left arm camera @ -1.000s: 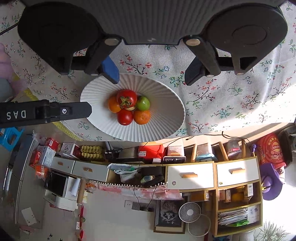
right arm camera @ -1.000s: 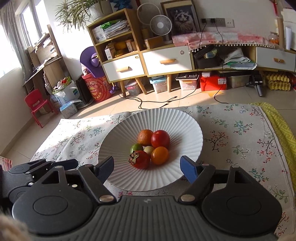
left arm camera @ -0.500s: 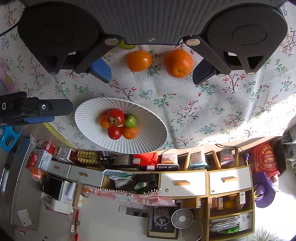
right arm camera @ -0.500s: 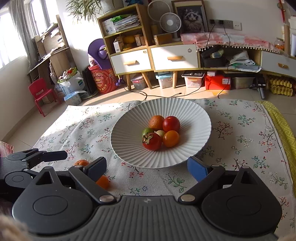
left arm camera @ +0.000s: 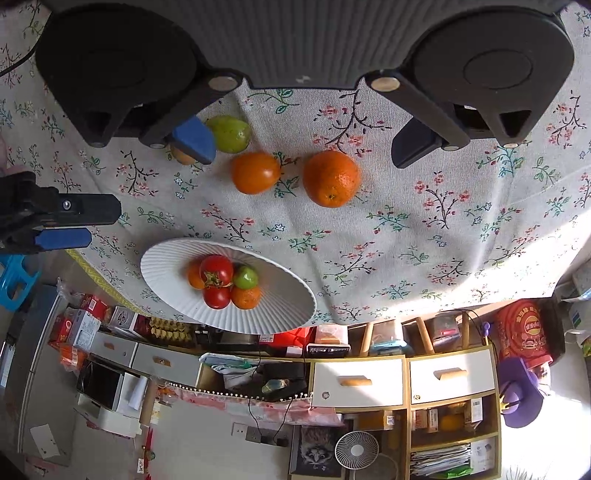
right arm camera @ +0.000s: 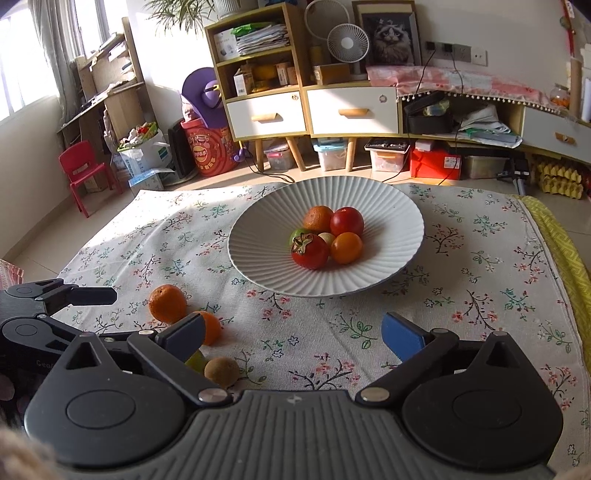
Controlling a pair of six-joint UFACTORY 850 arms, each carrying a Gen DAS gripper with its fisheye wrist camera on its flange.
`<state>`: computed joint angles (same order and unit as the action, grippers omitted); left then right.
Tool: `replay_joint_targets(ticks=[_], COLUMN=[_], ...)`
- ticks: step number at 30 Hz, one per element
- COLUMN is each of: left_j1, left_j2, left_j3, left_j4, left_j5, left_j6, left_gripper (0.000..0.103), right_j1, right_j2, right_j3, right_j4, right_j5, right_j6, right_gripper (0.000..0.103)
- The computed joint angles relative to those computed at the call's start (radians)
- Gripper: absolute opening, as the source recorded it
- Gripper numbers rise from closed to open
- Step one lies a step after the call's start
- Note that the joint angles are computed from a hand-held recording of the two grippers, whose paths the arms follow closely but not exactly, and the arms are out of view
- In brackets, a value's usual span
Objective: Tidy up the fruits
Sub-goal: 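Withdraw both tools from the bowl toward the fruits on the cloth, then grasp the large orange with the left tool while the right tool grasps the brown kiwi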
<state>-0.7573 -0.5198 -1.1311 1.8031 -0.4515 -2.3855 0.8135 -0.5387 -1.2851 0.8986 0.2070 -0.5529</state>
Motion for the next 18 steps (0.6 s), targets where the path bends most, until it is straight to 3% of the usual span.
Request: replay_joint_targets(ticks=[9,18], left_j1=[-0.008,-0.012], left_j2=[0.017,-0.013], left_j3=[0.068,0.087], left_j4=[0.054,0.083], left_j5=[-0.008,-0.078], left_j6=[-0.102,-0.128], left_gripper=[0.103,0.103], right_j1=[0.022,0.049], right_j2=[0.006,-0.018], right_j3=[0.033,0.031], right_j4=[0.022,0.125], right_j5=[0.013,0.016], right_j6=[-0.049,-0.201], right_gripper=[0.102,0.102])
